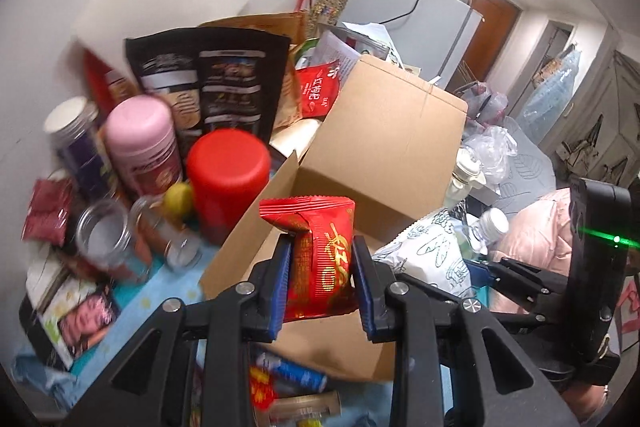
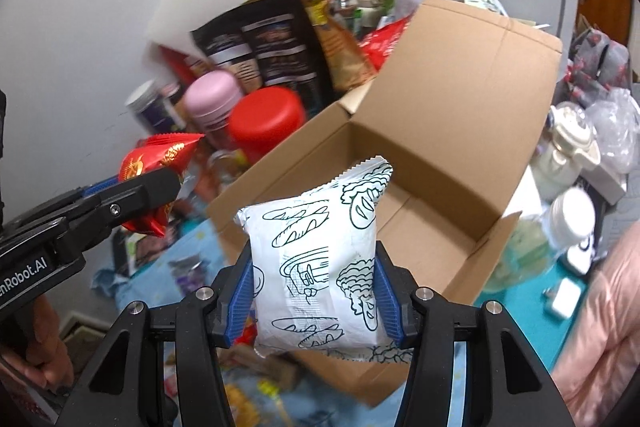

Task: Organize snacks
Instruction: 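Carry the white pouch and red candy into the cardboard box with both tools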

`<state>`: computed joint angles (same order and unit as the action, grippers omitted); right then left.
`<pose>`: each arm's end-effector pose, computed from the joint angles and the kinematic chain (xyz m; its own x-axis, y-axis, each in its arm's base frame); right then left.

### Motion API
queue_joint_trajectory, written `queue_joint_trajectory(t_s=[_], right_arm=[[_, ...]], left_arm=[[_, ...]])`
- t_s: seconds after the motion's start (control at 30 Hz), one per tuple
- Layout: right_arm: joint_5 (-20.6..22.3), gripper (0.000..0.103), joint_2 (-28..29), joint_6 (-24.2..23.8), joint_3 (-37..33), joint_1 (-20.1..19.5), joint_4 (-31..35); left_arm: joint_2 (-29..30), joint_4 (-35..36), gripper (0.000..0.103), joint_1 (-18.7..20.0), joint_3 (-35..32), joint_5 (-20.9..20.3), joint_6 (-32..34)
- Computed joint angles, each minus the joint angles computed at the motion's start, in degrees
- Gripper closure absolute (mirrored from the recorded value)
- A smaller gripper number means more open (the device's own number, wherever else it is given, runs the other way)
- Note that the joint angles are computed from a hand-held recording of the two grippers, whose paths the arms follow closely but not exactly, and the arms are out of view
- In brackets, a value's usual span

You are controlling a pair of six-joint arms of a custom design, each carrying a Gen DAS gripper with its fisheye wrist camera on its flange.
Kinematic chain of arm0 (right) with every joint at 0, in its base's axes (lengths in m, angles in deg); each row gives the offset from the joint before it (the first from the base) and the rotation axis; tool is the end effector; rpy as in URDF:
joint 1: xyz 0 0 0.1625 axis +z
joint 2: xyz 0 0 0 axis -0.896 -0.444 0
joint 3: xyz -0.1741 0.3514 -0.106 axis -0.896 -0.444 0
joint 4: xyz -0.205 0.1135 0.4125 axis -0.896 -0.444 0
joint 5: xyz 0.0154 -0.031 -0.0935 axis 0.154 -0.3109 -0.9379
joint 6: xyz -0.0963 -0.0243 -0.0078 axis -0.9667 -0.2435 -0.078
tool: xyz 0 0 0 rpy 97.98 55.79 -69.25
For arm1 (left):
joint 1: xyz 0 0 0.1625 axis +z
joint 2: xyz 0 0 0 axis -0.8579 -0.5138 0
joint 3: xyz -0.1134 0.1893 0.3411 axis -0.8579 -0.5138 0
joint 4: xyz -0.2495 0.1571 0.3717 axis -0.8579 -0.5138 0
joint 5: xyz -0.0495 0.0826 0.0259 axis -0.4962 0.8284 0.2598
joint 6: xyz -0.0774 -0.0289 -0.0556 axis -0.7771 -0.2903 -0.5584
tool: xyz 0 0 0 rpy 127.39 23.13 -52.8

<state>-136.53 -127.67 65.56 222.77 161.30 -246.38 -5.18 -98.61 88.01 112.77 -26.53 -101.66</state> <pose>0.1265 -0.3541 0.3118 -0.8423 0.1099 0.5277 -0.2556 0.7805 -0.5706 -0.4137 -0.4347 0.0824 -0.7585 0.5171 -0.3967 0.6351 0.7231 -0.2716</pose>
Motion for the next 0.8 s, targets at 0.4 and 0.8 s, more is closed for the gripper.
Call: queue_joint_trajectory(t_s=[0.4, 0.8], right_arm=[[-4.2, 0.050, 11.9, -0.2, -6.0, -4.1, -5.0], [-7.0, 0.050, 17.7, -0.8, -6.9, -8.5, -7.1]], left_arm=[[12.5, 0.9, 0.074, 5.5, -8.7, -1.5, 5.5], [19.5, 5.1, 0.074, 7.6, -13.0, -0.4, 5.7]])
